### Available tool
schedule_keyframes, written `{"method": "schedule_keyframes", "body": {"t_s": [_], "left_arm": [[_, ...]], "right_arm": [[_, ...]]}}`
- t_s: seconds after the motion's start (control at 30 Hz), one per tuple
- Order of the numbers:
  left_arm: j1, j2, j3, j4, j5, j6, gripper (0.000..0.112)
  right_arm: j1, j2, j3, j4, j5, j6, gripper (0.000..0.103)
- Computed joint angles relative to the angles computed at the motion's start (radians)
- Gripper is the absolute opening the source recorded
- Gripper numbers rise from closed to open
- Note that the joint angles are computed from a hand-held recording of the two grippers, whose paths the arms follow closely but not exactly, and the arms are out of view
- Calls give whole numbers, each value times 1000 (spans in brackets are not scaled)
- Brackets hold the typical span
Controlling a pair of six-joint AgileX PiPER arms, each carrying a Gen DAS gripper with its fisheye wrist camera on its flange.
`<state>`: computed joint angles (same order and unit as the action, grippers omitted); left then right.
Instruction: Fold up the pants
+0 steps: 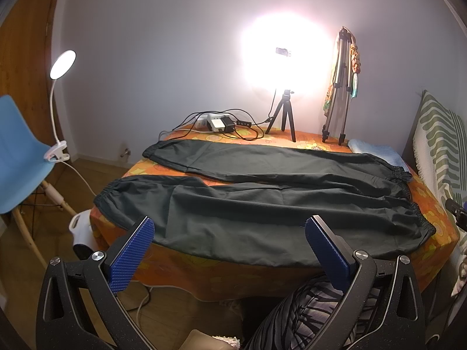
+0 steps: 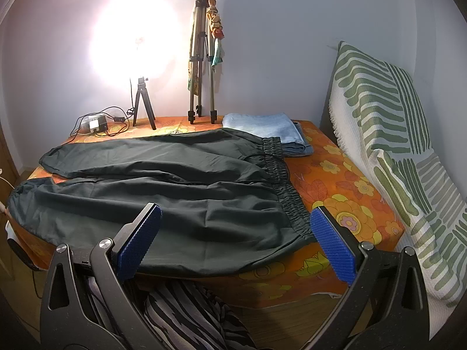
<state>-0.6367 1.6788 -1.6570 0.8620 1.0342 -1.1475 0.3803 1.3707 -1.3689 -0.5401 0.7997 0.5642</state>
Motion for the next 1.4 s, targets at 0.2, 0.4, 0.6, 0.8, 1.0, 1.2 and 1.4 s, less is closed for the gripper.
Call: {"method": "schedule_keyframes", "body": {"t_s": [0.2, 0.4, 0.6, 0.8, 1.0, 1.2, 1.4], "left_arm": [[-4, -6, 10, 8, 1, -10, 103], [12, -31, 46, -5, -20, -21, 103], [44, -58, 91, -38, -53, -14, 103], [58, -93, 131, -30, -55, -27, 99], [108, -153, 190, -49, -76, -34, 89], [188, -186, 211, -97, -95, 7, 83], [306, -183, 168, -206, -119, 150, 78]], "right_arm": [[-3, 0, -5, 6, 3, -7, 103], [-14, -10, 22, 18, -28, -21, 103], [-63, -37, 61, 83, -90, -97, 103], [-119, -66, 68, 129, -125, -175, 103], [-170, -72, 35, 257, -141, -339, 103], [-240, -41, -23, 499, -142, -571, 103], [-237, 21, -118, 555, -99, -670, 103]]}}
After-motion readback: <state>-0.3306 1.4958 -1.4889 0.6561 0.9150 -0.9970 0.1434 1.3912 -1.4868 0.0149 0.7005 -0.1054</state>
